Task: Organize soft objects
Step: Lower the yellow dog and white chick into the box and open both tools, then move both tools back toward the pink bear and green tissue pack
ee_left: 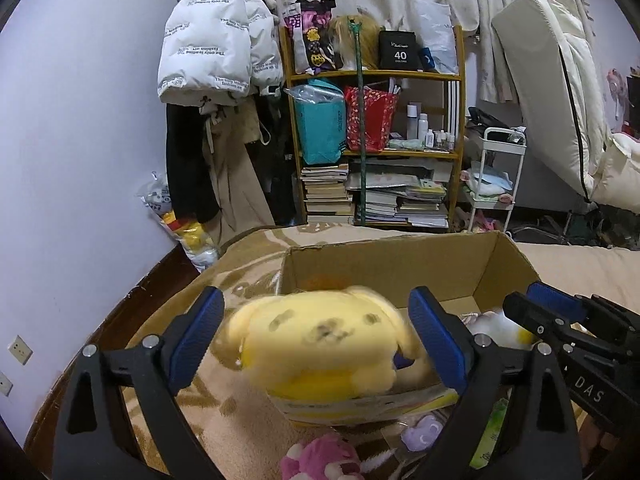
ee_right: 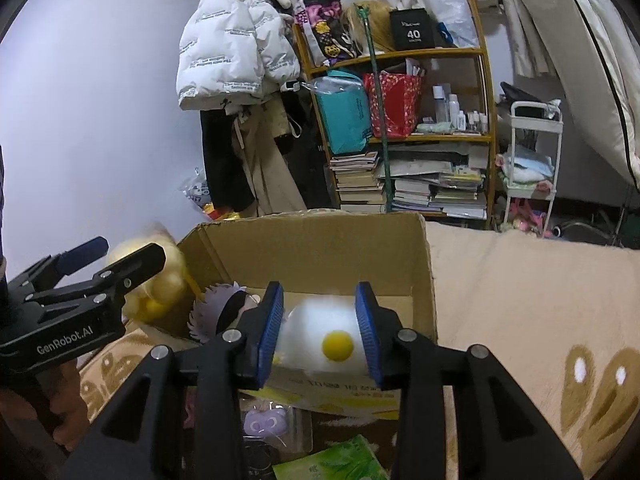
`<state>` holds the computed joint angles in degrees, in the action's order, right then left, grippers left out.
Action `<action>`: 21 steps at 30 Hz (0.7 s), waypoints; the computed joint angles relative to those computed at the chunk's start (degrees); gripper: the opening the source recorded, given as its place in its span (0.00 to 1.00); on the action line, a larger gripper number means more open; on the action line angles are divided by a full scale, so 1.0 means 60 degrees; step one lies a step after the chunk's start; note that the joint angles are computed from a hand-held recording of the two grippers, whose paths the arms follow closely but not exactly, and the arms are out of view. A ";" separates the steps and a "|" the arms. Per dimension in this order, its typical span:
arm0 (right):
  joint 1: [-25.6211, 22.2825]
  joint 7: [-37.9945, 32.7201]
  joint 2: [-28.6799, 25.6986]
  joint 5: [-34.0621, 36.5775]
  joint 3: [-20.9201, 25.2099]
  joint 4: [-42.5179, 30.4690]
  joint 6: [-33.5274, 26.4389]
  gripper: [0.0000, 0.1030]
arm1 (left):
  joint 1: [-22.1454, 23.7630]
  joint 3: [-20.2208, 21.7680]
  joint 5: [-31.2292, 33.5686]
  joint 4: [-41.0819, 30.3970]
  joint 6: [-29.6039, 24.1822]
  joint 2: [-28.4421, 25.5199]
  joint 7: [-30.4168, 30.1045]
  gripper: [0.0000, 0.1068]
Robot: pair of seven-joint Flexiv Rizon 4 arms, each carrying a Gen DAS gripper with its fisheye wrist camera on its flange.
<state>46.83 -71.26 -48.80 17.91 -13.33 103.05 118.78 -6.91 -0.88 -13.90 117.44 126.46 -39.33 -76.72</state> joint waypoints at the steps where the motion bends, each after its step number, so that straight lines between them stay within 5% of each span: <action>1: -0.0027 0.0008 0.0015 -0.0014 0.0026 0.0009 -0.0029 0.38 | -0.0026 0.0027 -0.0025 0.0008 -0.0006 0.0005 0.0018 0.87; 11: 0.0175 -0.0149 0.0275 0.0288 -0.0055 0.0389 0.0251 0.40 | -0.0046 0.0146 -0.0375 0.0466 -0.0402 0.0306 0.0009 0.88; 14: 0.0121 -0.0209 0.0454 0.0328 0.0123 0.0553 0.0321 0.56 | 0.0116 0.0101 -0.0257 0.0743 -0.0565 0.0515 -0.0175 0.89; 18: 0.0314 -0.0430 0.0728 0.0572 0.0083 0.0825 0.0394 0.61 | 0.0086 0.0237 -0.0155 0.1136 -0.0869 0.0879 -0.0184 0.89; 21: 0.0321 -0.0589 0.0985 0.0605 0.0230 0.1096 0.0492 0.81 | 0.0077 0.0292 -0.0062 0.1502 -0.0892 0.1174 -0.0204 0.94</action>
